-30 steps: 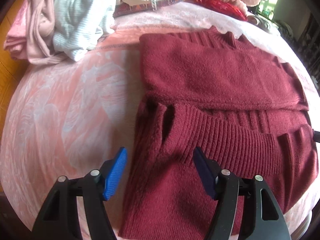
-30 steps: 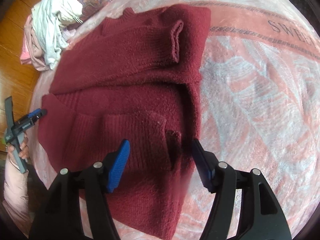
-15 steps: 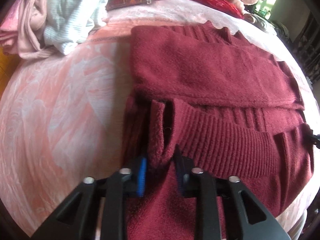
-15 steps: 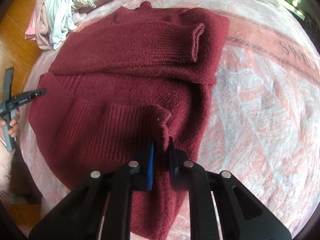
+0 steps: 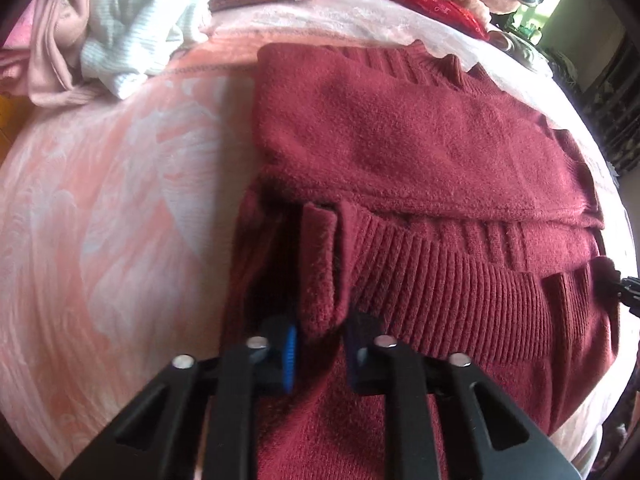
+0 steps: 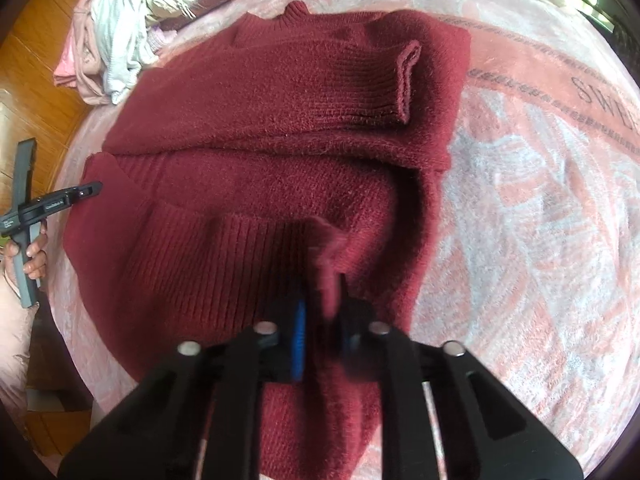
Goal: Fold small clothes
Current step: 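Grasp the ribbed hem with both grippers and lift it toward the collar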
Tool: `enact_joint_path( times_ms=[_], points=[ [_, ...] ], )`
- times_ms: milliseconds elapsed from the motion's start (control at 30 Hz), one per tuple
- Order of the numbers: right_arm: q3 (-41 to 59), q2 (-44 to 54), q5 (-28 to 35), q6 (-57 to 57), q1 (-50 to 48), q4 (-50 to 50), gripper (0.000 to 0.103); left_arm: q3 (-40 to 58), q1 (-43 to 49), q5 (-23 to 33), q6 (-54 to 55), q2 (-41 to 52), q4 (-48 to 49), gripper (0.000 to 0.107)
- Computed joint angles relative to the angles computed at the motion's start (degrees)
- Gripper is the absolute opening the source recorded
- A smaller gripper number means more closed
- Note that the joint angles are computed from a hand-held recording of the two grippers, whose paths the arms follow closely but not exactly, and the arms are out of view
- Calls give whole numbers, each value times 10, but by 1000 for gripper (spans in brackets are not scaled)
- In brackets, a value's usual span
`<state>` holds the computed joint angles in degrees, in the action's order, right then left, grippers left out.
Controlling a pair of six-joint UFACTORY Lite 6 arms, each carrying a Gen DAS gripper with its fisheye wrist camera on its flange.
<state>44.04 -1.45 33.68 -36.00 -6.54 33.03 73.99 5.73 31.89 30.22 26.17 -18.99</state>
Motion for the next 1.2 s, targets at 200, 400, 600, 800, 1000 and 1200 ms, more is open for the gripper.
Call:
enact_joint_path(
  times_ms=[200,400,600,800,1000,1200],
  points=[
    [-45,-63,38,-78,-49,59,6,-80,30,-11,78,-77,-75,10],
    [-47,-48,20,-62,-37,42,6,-103,46,-19,100,-81,-92,10],
    [-22,11,-3,-42,-13,49,16,-65,7,-44,-2,-31,-5,34],
    [-54,-52,22,-80,-38,75,6,-73,28,-16,61,-46,-70,9],
    [-91,-174,121,-138,-113,111,6,-178,59,-19,157,-180,-148,7],
    [-52,-172,138,-118,-117,108,6,-150,77,3,143,-191,-154,6]
  ],
)
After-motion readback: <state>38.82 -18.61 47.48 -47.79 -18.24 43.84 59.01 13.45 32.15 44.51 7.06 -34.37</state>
